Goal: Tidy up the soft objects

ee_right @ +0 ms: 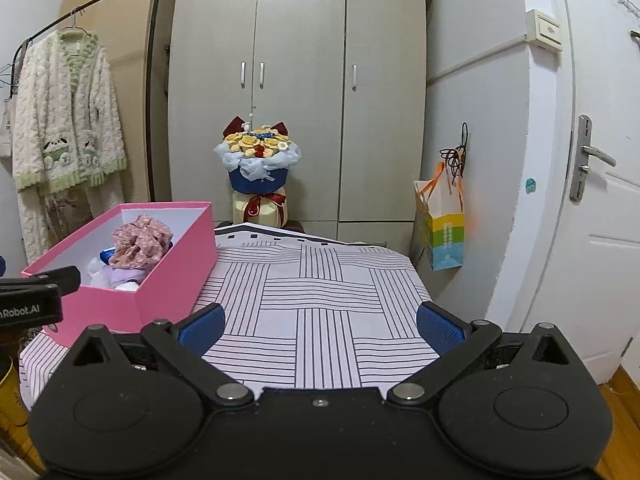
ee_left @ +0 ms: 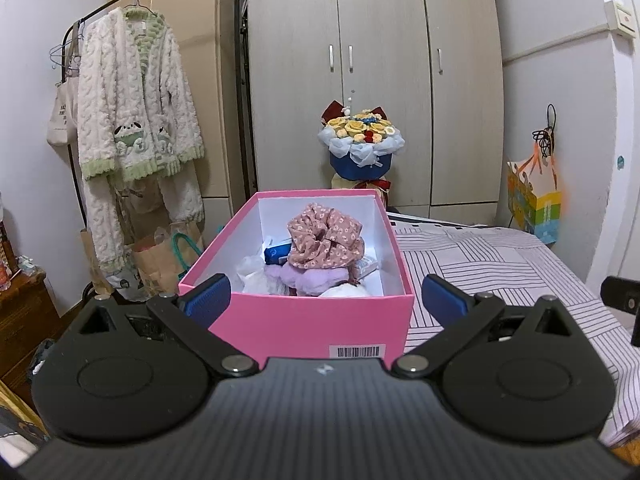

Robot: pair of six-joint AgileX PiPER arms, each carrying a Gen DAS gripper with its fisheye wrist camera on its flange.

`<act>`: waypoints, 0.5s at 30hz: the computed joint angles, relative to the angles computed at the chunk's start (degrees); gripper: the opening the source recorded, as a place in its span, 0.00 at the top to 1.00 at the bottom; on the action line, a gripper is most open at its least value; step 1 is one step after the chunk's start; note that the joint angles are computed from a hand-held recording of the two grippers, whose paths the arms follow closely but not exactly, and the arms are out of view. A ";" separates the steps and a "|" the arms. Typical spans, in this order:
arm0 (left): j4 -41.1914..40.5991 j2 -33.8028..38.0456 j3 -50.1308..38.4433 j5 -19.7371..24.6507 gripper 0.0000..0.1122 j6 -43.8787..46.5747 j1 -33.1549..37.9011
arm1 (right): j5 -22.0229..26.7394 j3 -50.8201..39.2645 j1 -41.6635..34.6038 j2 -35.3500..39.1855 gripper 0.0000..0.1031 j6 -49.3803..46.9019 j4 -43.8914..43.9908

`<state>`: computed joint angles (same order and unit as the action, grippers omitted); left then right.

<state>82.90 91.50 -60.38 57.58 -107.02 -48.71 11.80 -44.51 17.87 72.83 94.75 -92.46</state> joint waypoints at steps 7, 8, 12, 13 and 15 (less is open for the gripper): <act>3.89 -0.73 1.74 -0.63 0.08 -3.67 -1.02 | 1.94 1.19 0.97 -0.61 0.00 5.53 -5.76; 4.16 -0.76 1.76 -0.79 0.08 -3.96 -1.06 | 1.75 1.19 0.86 -0.57 0.00 5.56 -5.80; 4.01 -0.51 1.54 -1.54 0.08 -3.35 -1.01 | 1.95 1.27 0.91 -0.45 0.00 5.68 -6.01; 3.83 -0.43 1.36 -1.38 0.08 -3.30 -1.09 | 2.13 1.27 0.99 -0.42 0.00 5.74 -6.00; 3.76 -0.10 1.25 -1.24 0.08 -3.59 -0.99 | 2.28 1.39 1.03 -0.30 0.00 6.78 -7.05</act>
<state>86.66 91.40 -59.13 56.34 -110.60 -49.70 14.08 -43.12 18.90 72.53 101.53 -99.51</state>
